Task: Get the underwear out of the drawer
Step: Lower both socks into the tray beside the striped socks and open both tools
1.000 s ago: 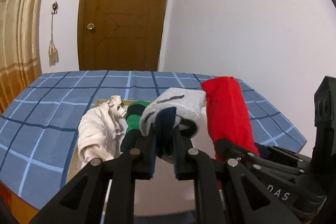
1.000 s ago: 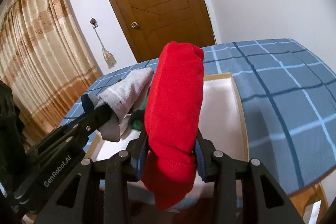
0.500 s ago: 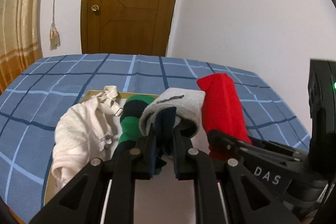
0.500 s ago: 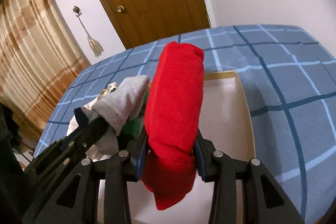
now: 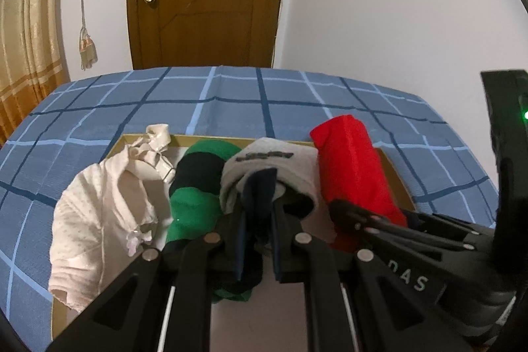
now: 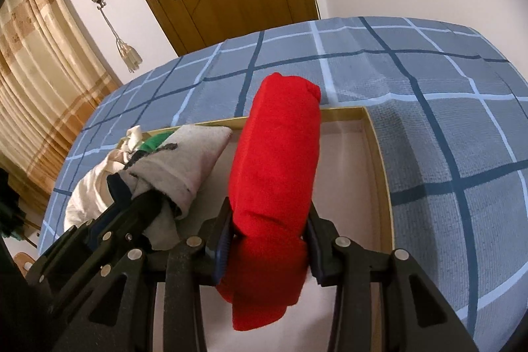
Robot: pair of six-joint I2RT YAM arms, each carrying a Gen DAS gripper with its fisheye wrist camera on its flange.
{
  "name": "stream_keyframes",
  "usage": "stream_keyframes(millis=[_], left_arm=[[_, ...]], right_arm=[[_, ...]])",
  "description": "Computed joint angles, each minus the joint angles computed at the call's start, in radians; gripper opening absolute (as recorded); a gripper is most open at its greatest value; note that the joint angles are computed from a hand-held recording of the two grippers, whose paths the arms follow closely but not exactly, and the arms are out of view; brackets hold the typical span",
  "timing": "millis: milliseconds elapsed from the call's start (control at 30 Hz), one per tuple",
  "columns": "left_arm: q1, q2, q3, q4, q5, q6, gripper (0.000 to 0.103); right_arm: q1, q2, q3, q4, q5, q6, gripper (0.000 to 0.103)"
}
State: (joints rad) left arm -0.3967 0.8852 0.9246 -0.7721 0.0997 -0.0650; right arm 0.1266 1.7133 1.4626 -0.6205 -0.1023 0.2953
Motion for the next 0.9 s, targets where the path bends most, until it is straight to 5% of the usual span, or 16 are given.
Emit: stream_keyframes(millis=[733, 767, 800, 900], left_arm=[[-0.013, 0.087, 0.034, -0.052, -0.011, -0.007, 0.013], [-0.024, 0.079, 0.03, -0.052, -0.02, 0.008, 0.025], [-0.032, 0.069, 0.027, -0.054, -0.01, 0.022, 0.051], [-0.103, 0.02, 0.023, -0.078, -0.101, 0.004, 0.092]], right_arm=[[-0.009, 0.03, 0.014, 0.014, -0.021, 0.007, 0.044], [-0.014, 0.029, 0.011, 0.017, -0.035, 0.013, 0.044], [-0.018, 0.029, 0.012, 0.017, -0.045, 0.014, 0.047], [-0.016, 0.019, 0.016, 0.008, -0.073, 0.017, 0.063]])
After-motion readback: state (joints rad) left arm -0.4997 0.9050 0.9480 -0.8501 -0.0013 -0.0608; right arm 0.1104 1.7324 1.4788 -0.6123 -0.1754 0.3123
